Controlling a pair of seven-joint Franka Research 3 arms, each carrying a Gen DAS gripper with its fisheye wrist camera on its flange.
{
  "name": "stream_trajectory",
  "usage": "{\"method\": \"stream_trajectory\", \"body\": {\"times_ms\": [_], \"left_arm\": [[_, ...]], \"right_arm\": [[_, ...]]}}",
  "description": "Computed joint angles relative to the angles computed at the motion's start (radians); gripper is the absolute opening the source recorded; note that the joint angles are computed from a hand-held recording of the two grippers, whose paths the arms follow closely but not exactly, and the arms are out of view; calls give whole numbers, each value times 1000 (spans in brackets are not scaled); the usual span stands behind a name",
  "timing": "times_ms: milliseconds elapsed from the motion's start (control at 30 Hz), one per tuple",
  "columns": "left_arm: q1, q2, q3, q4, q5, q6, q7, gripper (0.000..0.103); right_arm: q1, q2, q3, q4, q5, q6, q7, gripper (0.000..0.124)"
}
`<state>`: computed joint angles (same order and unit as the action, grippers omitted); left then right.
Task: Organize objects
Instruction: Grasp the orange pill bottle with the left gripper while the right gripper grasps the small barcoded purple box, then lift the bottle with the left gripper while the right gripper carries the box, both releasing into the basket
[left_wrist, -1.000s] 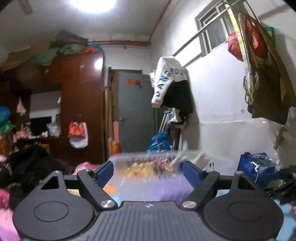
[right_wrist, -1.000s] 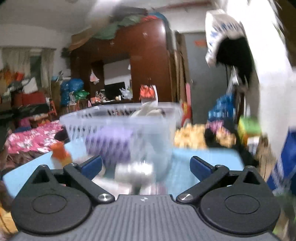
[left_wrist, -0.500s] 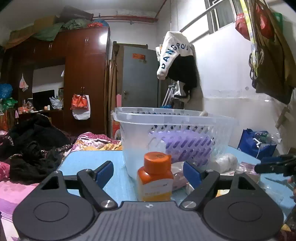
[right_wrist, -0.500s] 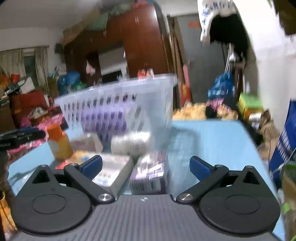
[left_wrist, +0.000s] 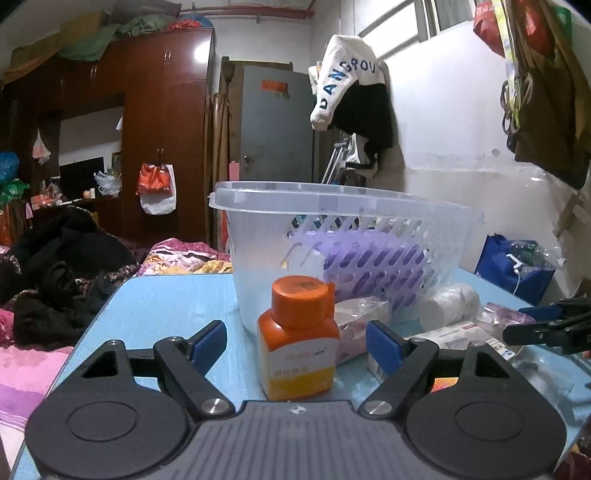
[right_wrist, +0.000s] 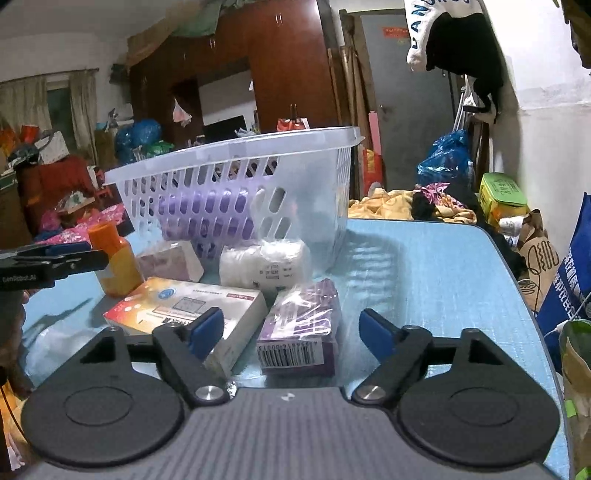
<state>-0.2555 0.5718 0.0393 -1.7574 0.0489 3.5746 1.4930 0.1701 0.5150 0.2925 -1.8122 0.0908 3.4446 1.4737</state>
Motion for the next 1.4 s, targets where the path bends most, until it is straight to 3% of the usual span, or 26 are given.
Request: {"method": "stream_trajectory", "body": {"times_ms": [133, 333, 367, 400, 433, 500, 567, 633, 733, 867, 967, 1200, 1400], "left_arm": [[-5, 0, 3, 14, 1, -40, 2, 85], [-26, -2, 30, 38, 13, -124, -34, 85], [-39, -2, 44, 38, 11, -127, -39, 85], [-50, -2, 58, 38, 9, -132, -43, 85], [-59, -2, 67, 38, 9, -136, -47, 84], [-56, -2, 65, 41, 25, -145, -54, 80], [-46, -3, 56, 45, 41, -159, -68, 63], [0, -3, 9, 48, 77, -170, -88, 55], [39, -4, -28, 38, 111, -145, -124, 55], [13, -2, 4, 14, 107, -62, -120, 55], [27, 0, -13, 6, 107, -29, -112, 55], [29, 8, -23, -2, 79, 34, -80, 55], [43, 10, -41, -1, 75, 44, -72, 54]], "right_arm": [[47, -7, -48, -1, 29, 0, -18, 75], [64, -10, -62, -4, 44, 5, -35, 69], [72, -10, -70, -6, 49, 9, -40, 65], [114, -13, -114, -2, 79, 0, -52, 49], [138, -13, -138, 1, 100, -9, -61, 48], [133, -14, -130, 0, 105, -6, -71, 48], [140, -13, -136, 0, 118, -1, -80, 48], [145, -11, -139, -3, 129, 18, -86, 47], [143, -9, -134, -14, 136, 60, -86, 47], [90, 0, -82, -42, 76, 155, -47, 47], [93, 4, -88, -51, 56, 201, -23, 47], [100, 10, -103, -61, 27, 258, 11, 46], [87, 7, -98, -80, -3, 296, 63, 46]]}}
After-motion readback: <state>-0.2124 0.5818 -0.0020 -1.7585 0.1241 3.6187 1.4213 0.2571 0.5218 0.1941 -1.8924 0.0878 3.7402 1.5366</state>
